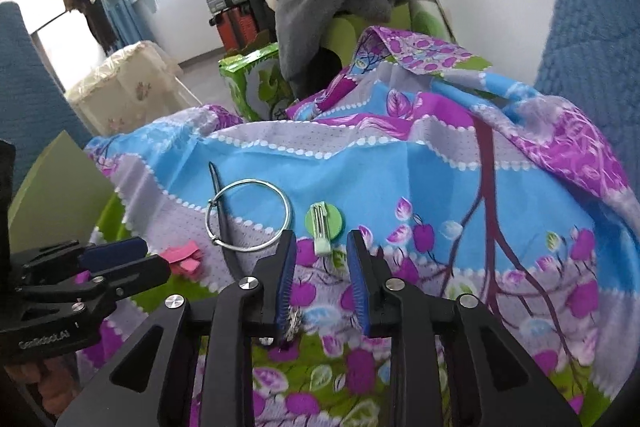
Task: Organize jewelry
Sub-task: 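Grasp the pink bow clip with the left gripper while the right grasps the green round clip, then carry the pink bow clip and green clip over the box with both grippers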
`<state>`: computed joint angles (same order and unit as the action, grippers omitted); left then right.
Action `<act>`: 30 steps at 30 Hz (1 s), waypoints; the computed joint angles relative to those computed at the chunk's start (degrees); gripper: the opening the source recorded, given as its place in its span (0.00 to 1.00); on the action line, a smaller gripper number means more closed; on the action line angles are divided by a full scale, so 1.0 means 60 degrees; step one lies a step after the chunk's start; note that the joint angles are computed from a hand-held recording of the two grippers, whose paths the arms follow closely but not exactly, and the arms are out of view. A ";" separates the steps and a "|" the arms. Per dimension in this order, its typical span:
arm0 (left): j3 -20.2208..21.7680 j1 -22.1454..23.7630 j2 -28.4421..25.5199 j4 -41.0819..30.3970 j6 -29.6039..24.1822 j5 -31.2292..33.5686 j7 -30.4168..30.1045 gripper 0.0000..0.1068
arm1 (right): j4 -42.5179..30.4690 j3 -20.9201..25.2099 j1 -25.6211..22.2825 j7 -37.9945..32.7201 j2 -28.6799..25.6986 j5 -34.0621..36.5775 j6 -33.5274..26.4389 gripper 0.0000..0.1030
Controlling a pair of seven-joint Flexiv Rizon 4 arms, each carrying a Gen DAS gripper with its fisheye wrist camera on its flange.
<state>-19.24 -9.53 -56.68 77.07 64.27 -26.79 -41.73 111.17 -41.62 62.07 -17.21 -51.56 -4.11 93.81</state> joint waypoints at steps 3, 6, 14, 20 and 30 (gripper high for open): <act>0.0114 -0.0132 -0.0126 -0.0199 -0.0008 0.0129 -0.0018 0.41 | -0.0233 0.0218 -0.0296 -0.0133 -0.0022 -0.0243 -0.0295 0.25; 0.0169 -0.0206 -0.0215 -0.0302 0.0018 0.0254 0.0002 0.41 | -0.0408 0.0487 -0.0652 -0.0131 -0.0053 -0.0469 -0.0333 0.26; 0.0036 -0.0221 -0.0327 -0.0142 0.0622 0.0468 0.0234 0.40 | -0.0629 0.0631 -0.0932 -0.0275 -0.0085 -0.1131 -0.0590 0.26; 0.0045 -0.0266 -0.0364 -0.0125 0.0853 0.0646 0.0315 0.22 | -0.0706 0.0632 -0.0960 -0.0237 -0.0062 -0.1433 -0.0789 0.18; -0.0343 0.0084 -0.0212 0.0224 0.0704 0.0370 0.0564 0.20 | -0.0431 0.0655 -0.0849 0.0156 0.0269 -0.1585 -0.0786 0.14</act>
<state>-21.29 -9.03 -57.95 78.42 68.49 -24.57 -38.35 108.58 -37.69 56.97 -16.27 -49.94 -13.62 89.10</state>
